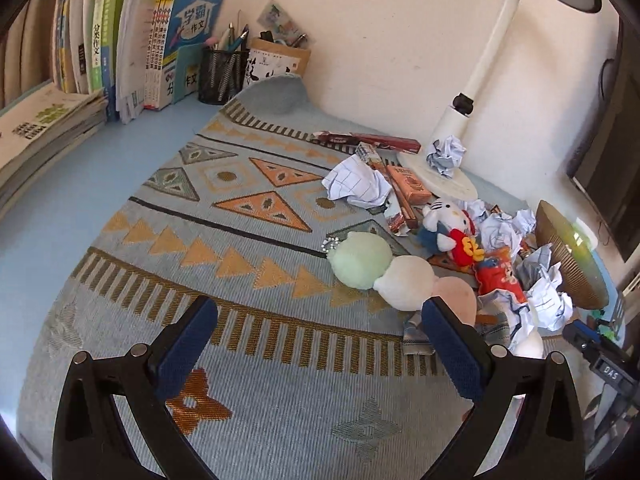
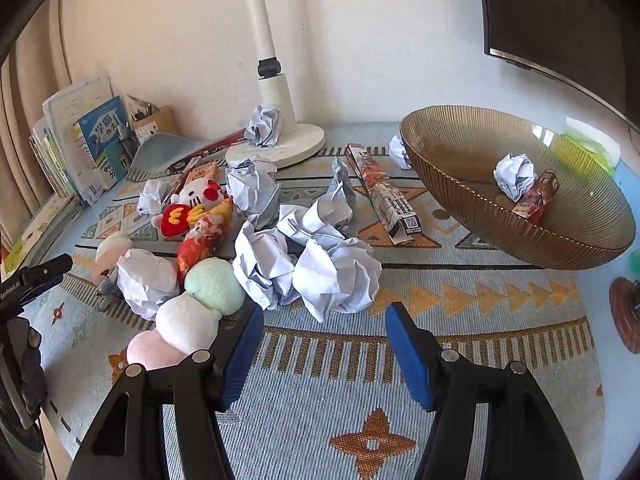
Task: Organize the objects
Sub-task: 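Open the right gripper to drop the red box into the bowl, then grasp the pink-white-green plush dango with the left gripper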
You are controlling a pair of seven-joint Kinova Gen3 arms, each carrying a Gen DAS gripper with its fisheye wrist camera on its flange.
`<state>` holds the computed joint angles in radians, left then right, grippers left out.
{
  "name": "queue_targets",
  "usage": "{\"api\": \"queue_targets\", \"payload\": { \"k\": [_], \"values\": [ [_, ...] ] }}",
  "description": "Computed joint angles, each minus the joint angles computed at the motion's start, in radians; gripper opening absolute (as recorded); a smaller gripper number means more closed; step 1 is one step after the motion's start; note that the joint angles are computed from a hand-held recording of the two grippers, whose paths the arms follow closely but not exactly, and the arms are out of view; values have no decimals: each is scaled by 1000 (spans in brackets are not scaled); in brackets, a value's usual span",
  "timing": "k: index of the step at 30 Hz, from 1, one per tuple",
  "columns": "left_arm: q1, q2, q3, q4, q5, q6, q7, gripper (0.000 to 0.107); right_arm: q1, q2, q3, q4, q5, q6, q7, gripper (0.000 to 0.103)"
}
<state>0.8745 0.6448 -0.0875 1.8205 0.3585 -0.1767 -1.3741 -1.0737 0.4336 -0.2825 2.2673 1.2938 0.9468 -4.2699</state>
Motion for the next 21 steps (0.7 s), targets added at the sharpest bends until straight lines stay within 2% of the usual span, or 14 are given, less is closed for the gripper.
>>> {"api": "queue_targets", "payload": {
  "k": [5,7,11,12,14,19,21],
  "values": [
    [-136,-1,160,27,-81,-38,32,102,-21,17,-1,-34,-37,37,61,62],
    [-192,5,219,19,-87,-18,33,102,-20,18,4,-36,-37,28,73,62],
    [-362,49,404,-22,-236,57,102,102,-16,13,9,-33,-17,9,85,62],
    [-387,52,430,-22,-260,58,106,102,-13,13,8,-35,-19,5,95,62],
    [-383,51,429,-19,-260,56,105,102,-7,14,9,-39,-15,-9,114,62],
    [-292,40,336,-43,-261,91,121,102,-4,11,14,-37,1,-30,125,62],
    [-283,39,326,-46,-263,99,122,102,-5,13,13,-41,1,-27,138,62]
  ]
}}
